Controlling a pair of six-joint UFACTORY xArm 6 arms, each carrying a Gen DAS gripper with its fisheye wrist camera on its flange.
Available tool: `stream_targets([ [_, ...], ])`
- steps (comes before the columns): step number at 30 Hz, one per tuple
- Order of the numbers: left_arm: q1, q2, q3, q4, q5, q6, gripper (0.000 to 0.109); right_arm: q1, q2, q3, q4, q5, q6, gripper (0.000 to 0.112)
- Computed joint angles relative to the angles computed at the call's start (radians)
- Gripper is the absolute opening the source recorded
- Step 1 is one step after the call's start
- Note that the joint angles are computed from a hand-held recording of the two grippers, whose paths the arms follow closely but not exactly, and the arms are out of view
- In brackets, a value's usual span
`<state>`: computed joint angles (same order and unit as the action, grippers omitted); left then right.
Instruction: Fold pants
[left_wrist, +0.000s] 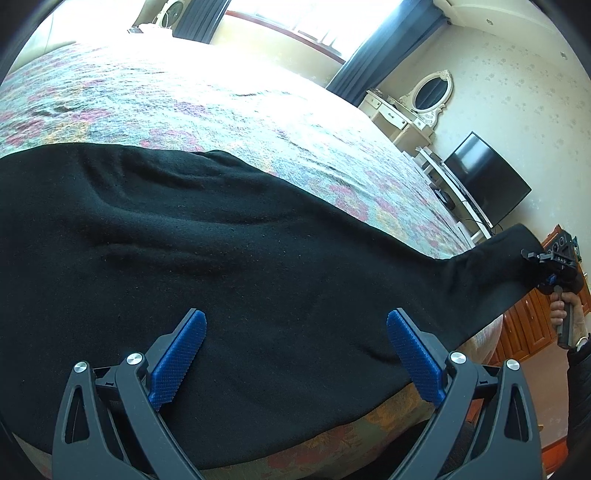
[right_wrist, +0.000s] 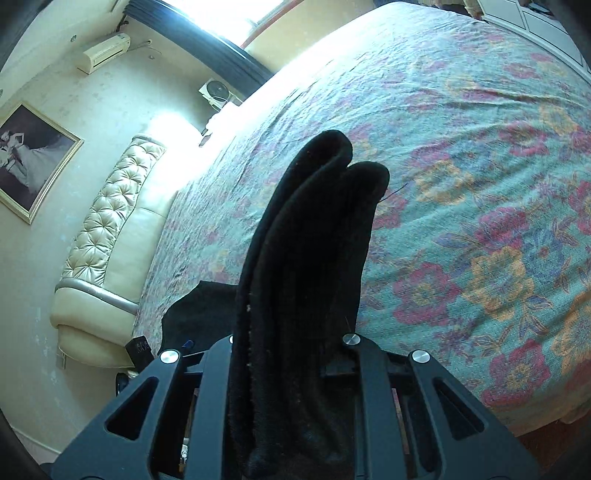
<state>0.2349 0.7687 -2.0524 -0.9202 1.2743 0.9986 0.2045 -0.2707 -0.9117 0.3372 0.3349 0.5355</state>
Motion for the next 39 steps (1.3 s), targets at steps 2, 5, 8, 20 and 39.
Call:
stream_targets([
  [2, 0.0, -0.017, 0.019, -0.01, -0.003, 0.009, 0.097, 0.019, 0.033, -0.065, -0.075, 0.024, 0.063, 0.016],
  [5, 0.005, -0.023, 0.021, -0.025, 0.01, 0.005, 0.097, 0.058, 0.097, -0.168, -0.186, 0.053, 0.162, 0.016],
  [8, 0.01, -0.034, 0.025, -0.034, 0.009, 0.004, 0.097, 0.084, 0.148, -0.24, -0.24, 0.076, 0.214, 0.016],
  [20, 0.048, -0.093, 0.08, -0.038, -0.06, 0.02, 0.097, 0.183, 0.42, -0.562, -0.302, 0.189, 0.243, 0.016],
  [39, 0.041, -0.138, 0.114, -0.01, -0.132, 0.012, 0.097, 0.267, 0.813, -1.025, -0.346, 0.375, 0.268, 0.016],
])
